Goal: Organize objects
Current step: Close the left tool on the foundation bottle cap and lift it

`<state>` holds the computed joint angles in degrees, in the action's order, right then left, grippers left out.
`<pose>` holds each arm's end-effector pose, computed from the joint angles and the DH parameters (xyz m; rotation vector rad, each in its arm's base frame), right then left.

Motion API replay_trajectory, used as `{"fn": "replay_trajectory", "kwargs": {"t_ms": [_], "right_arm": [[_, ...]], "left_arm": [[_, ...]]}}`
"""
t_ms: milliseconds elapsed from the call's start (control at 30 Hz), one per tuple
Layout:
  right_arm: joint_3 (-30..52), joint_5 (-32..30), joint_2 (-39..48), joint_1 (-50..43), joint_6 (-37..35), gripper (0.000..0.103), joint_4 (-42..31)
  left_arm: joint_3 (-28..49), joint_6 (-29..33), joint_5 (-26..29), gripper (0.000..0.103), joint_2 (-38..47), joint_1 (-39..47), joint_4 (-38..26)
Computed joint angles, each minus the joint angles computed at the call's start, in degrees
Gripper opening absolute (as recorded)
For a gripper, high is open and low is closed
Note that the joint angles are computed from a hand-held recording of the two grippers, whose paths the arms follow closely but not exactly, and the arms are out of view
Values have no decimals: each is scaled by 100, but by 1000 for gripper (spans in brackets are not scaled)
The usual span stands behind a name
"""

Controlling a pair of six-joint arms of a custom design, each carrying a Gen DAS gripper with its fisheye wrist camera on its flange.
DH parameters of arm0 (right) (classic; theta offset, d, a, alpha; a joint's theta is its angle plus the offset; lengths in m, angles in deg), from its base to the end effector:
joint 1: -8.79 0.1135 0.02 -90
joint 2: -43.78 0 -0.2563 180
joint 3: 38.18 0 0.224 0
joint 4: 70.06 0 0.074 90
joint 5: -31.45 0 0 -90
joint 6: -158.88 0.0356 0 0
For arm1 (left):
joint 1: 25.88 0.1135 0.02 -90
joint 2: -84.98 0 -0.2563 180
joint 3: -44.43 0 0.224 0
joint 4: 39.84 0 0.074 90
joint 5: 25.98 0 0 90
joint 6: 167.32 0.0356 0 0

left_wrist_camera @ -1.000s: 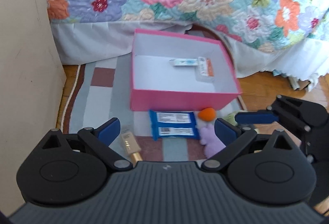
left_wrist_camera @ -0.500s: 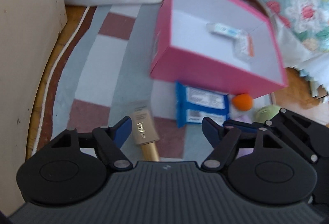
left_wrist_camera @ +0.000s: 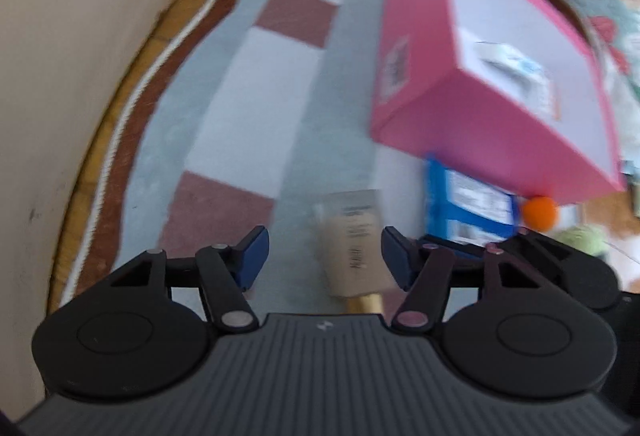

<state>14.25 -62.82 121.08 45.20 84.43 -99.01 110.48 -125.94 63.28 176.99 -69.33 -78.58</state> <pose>0.1848 0.1396 0.1809 -0.4958 2.5204 0.4536 0.2016 -0.1903 0.1725 -0.1300 2.7899 -0.4387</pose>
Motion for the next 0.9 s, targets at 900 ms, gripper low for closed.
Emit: {"fn": "replay_trajectory", "kwargs": {"t_ms": [900], "right_arm": [[-411,679,-294,696,1255,48,-330]], "left_arm": [[-306,-1449,328,40,489,-697,1181]]}}
